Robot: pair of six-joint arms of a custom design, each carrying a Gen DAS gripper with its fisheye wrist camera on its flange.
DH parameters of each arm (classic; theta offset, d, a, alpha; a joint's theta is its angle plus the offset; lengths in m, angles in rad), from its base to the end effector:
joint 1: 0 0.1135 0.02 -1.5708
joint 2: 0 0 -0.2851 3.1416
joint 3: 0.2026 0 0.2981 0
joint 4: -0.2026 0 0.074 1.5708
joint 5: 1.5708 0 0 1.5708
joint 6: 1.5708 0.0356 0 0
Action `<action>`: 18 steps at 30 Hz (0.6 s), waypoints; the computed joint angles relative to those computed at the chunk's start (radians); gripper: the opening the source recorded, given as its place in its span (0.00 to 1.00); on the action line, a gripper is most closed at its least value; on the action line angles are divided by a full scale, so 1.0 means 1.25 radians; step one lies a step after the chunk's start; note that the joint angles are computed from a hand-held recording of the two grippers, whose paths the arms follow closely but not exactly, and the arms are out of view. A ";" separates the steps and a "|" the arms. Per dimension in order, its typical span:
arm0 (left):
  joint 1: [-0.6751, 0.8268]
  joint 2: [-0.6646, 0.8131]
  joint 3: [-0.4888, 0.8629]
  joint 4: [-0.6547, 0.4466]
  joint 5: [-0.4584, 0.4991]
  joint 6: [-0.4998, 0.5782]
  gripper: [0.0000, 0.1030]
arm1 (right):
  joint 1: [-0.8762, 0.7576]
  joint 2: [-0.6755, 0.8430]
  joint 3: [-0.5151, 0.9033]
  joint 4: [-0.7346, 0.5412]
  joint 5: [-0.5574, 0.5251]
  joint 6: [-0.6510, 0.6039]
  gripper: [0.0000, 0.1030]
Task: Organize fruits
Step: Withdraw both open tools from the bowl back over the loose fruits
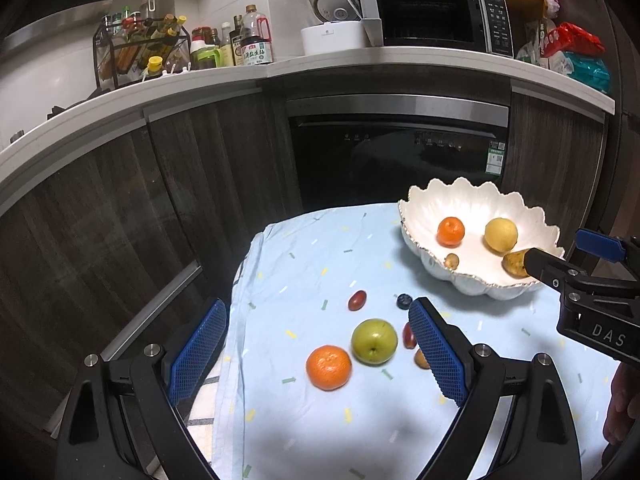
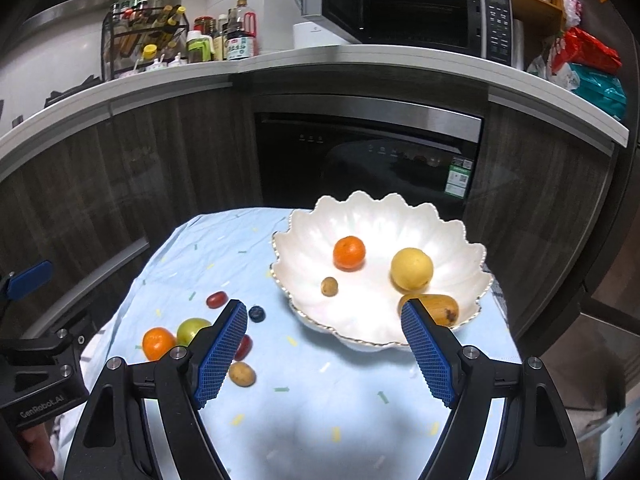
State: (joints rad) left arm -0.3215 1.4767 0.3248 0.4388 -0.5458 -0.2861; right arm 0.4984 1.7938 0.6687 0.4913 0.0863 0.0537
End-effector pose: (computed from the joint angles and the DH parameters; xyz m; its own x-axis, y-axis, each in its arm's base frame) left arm 0.2390 -0.0601 0.0867 -0.5665 -0.0655 -0.8214 -0.2734 0.9553 0.1123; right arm 0.3100 0.1652 0.0891 -0.5417 -0.2339 -0.8074 -0.3867 0.9222 -0.0077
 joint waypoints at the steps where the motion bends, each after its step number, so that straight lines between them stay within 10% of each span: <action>1: 0.004 0.004 -0.006 0.011 0.007 0.002 0.91 | 0.004 0.006 0.001 0.004 0.001 0.000 0.78; 18: 0.070 0.146 -0.033 0.155 0.096 0.051 0.91 | 0.046 0.121 0.026 0.060 -0.014 -0.013 0.78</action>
